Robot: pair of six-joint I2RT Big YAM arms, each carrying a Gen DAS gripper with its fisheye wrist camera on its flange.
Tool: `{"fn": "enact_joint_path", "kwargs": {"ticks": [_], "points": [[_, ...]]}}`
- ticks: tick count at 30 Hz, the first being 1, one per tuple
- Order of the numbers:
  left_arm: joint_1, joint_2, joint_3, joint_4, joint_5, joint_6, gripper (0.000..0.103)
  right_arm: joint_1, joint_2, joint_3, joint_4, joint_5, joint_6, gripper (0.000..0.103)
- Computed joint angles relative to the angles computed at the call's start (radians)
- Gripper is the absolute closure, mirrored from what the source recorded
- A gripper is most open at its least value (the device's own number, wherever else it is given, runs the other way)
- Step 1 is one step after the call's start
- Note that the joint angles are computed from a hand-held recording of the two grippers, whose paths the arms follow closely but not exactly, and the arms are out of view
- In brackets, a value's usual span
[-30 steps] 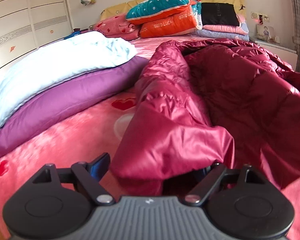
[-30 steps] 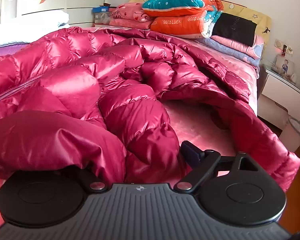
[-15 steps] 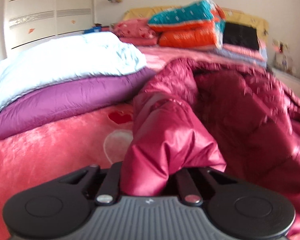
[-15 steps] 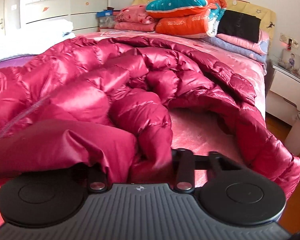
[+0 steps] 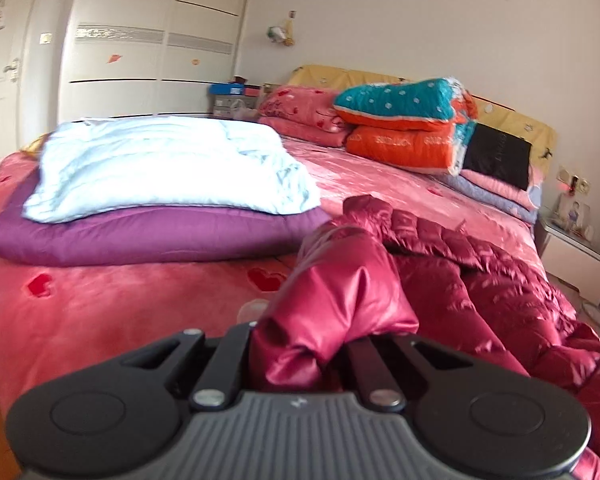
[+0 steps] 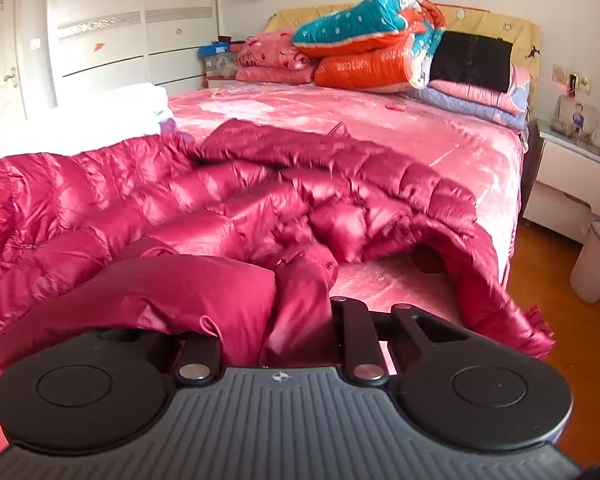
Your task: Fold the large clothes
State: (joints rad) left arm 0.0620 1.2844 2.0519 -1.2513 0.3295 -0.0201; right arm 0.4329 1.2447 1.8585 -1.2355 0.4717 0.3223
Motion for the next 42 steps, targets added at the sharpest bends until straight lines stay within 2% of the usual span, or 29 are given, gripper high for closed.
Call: {"fn": "enact_joint_path", "kwargs": {"ticks": [5, 9, 11, 15, 18, 19, 20, 21, 23, 28, 31, 35, 38, 42], "points": [[0.065, -0.015, 0.032, -0.086, -0.004, -0.011, 0.100, 0.086, -0.030, 0.053, -0.084, 0.051, 0.014, 0.079], [0.107, -0.039, 0.037, -0.147, 0.009, 0.008, 0.100, 0.143, -0.047, 0.083, -0.150, 0.043, 0.041, 0.079], [0.116, -0.051, 0.032, -0.166, -0.003, 0.028, 0.099, 0.146, -0.045, 0.111, -0.205, 0.002, 0.060, 0.079], [0.125, -0.070, 0.007, -0.197, -0.052, 0.071, 0.096, 0.131, -0.032, 0.118, -0.306, -0.149, 0.140, 0.077], [0.138, -0.065, 0.013, -0.238, -0.080, 0.093, 0.090, 0.097, -0.022, 0.114, -0.334, -0.253, 0.145, 0.068], [0.141, -0.064, 0.017, -0.250, -0.087, 0.094, 0.088, 0.090, -0.021, 0.116, -0.340, -0.278, 0.155, 0.061], [0.144, -0.062, 0.025, -0.263, -0.093, 0.098, 0.086, 0.077, -0.023, 0.114, -0.337, -0.308, 0.161, 0.051], [0.148, -0.061, 0.033, -0.276, -0.102, 0.103, 0.083, 0.061, -0.023, 0.116, -0.325, -0.343, 0.164, 0.046], [0.158, -0.060, 0.052, -0.295, -0.118, 0.119, 0.066, 0.048, -0.026, 0.121, -0.315, -0.394, 0.178, 0.028], [0.193, -0.040, 0.159, -0.344, -0.141, 0.190, 0.052, 0.080, -0.063, 0.097, -0.294, -0.435, 0.256, 0.009], [0.214, -0.030, 0.228, -0.359, -0.148, 0.215, 0.052, 0.084, -0.085, 0.099, -0.276, -0.440, 0.284, 0.004], [0.204, -0.013, 0.318, -0.355, -0.148, 0.212, 0.051, 0.090, -0.100, 0.131, -0.250, -0.360, 0.284, 0.003], [0.147, 0.010, 0.389, -0.363, -0.139, 0.200, 0.050, 0.082, -0.102, 0.148, -0.210, -0.295, 0.248, 0.002], [0.015, 0.023, 0.402, -0.368, -0.147, 0.163, 0.049, 0.035, -0.091, 0.100, -0.152, -0.294, 0.229, 0.002]]}}
